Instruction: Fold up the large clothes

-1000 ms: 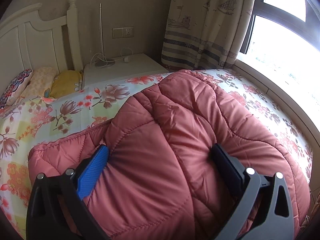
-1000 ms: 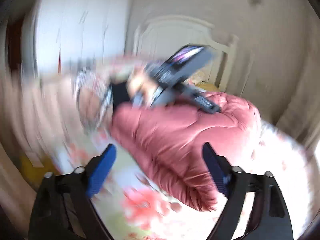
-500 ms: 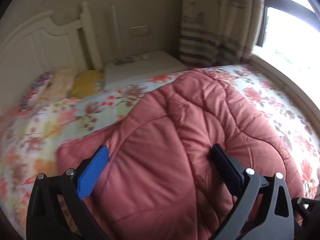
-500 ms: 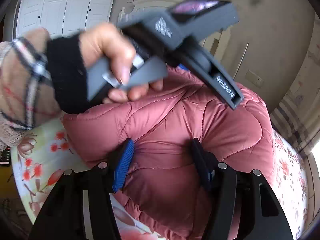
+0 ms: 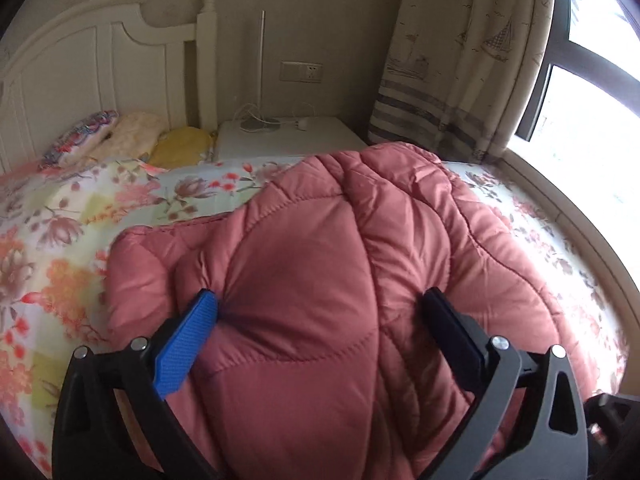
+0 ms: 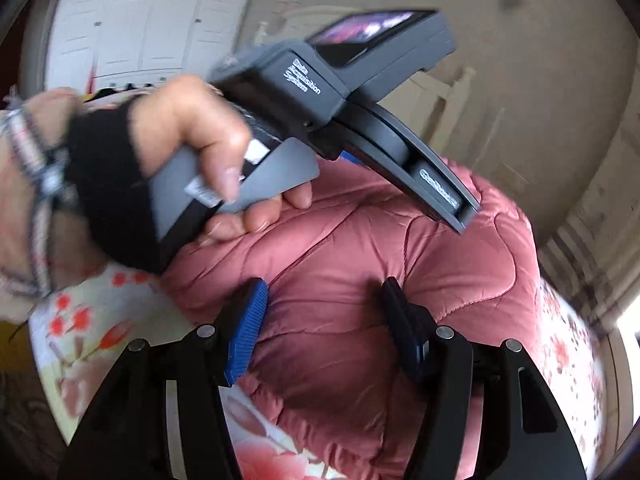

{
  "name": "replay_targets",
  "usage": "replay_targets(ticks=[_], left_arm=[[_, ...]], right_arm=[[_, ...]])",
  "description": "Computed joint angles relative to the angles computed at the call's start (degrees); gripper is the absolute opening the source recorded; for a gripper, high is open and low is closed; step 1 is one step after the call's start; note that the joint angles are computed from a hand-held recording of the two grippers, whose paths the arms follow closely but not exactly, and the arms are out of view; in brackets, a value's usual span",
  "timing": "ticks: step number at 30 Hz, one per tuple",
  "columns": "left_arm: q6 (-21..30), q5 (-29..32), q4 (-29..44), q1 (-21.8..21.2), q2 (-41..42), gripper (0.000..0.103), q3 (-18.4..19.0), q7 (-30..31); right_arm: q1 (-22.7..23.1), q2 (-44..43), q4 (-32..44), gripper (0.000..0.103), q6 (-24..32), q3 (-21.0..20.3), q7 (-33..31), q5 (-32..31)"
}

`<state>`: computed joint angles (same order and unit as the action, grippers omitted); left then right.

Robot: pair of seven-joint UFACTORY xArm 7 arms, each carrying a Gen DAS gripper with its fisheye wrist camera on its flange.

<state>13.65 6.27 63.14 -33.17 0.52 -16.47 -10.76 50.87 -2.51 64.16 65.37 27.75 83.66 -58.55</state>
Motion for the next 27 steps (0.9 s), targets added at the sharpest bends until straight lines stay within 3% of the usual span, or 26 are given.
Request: replay_targets(ticks=[3,5,8,12,19,21,24,27], left_arm=[[-1.76,16.84,-1.33,0.13,-0.72,0.101,0.33,-12.15],[-2.50,21.45,-1.55,0.45,-0.77,0.101,0.30,-17.48],[-2.67,26.35,-1.68,0.83,-1.08,0.101,0.24,-22.66],[-2.54,27.69,-1.34,1.00,-0.85,0.101,0.03,-24.13],[-2.51,28.02,-1.04,0.84,-0.48,0.101,0.24,-24.45],[-2.53,27.58,-1.05,0.81,-0.46,0.101,0.27,-24.07],[-1.92,29.20,-0.76,0.94,-0.33,0.101,0.39,-26.28],[-2.32,27.93,-0.86,0.84,-0.14,0.101,0.50,-25.24]], right_arm=[[-1.66,-10.47,-8.05,0.059,-14.36,-1.61,0.79,2.02],[-3.29,-19.73,-13.93,0.059,-21.32,-2.72,5.48,0.99],[-6.61,-30.68,-19.31,0.059,-23.83,-3.95,10.51,-0.09],[-12.16,-36.43,-21.81,0.057,-24.38,-8.79,8.19,1.55],[-20.84,-22.86,-14.12,0.054,-27.50,-15.78,-1.39,9.29],[-24.39,-18.40,-11.77,0.054,-28.71,-14.63,-9.51,15.12],[-16.51,-6.14,-7.03,0.055,-24.89,-23.02,-26.38,30.04],[-20.22,-6.10,-8.38,0.056,-27.84,-21.05,-29.04,35.33]])
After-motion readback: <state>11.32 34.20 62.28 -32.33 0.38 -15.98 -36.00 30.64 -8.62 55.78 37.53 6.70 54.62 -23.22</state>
